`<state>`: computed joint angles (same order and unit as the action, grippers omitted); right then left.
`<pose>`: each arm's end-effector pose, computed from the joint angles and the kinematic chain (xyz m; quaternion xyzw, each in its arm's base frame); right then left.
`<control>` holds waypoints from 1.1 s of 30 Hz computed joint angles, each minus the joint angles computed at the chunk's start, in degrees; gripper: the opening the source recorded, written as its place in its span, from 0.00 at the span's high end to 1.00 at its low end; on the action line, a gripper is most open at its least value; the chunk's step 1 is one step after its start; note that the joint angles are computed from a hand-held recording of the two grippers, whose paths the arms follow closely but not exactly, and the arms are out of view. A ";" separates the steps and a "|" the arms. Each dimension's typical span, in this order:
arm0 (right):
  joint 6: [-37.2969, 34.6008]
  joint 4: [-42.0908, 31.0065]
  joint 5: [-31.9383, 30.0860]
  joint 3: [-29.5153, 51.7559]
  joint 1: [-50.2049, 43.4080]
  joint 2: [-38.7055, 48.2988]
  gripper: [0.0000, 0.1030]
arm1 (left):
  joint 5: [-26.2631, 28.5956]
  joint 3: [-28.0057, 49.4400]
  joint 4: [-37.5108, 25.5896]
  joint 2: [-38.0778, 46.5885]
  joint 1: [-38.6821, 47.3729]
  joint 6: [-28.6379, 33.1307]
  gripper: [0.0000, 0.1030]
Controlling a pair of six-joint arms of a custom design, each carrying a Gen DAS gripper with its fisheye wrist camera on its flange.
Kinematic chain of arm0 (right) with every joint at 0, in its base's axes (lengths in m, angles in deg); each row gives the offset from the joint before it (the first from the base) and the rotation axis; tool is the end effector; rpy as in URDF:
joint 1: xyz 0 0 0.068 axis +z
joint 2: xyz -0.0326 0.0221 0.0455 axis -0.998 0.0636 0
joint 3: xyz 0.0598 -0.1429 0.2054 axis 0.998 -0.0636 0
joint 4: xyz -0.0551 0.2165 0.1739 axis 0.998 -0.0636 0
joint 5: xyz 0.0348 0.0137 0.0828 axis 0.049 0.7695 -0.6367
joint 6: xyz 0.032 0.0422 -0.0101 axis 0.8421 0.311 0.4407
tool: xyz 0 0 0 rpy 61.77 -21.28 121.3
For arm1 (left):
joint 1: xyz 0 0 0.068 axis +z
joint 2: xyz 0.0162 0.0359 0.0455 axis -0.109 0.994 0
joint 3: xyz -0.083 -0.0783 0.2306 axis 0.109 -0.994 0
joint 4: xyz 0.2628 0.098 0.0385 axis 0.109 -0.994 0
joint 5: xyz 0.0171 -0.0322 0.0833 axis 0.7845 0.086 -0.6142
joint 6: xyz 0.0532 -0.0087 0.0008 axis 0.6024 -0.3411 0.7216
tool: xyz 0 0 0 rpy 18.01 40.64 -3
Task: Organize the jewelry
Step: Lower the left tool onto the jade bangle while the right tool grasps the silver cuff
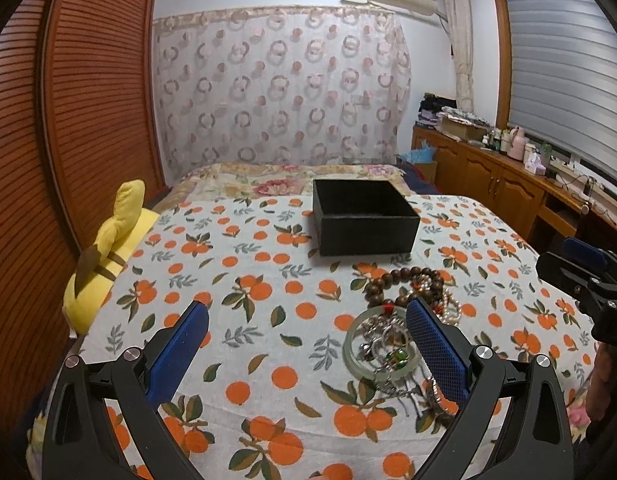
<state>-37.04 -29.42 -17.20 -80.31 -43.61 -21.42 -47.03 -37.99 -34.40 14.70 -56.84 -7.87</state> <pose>0.1287 0.0892 0.0993 0.0626 0.8591 0.0202 0.5075 0.1844 -0.2023 0.1055 0.1732 0.8565 -0.0977 0.4763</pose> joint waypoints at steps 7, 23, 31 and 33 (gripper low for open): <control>-1.42 8.80 -3.82 0.29 0.57 10.68 0.02 | 3.65 -1.14 1.83 2.42 3.10 0.44 0.07; -4.28 31.46 -18.67 5.47 1.42 45.15 0.18 | 12.35 0.45 3.85 11.02 7.58 1.12 0.07; -5.89 32.68 -21.47 8.96 1.77 52.79 0.27 | 15.73 2.31 3.56 13.72 8.78 1.46 0.07; -6.22 32.23 -20.62 9.08 2.47 52.90 0.28 | 16.65 2.88 3.38 14.21 9.00 1.45 0.07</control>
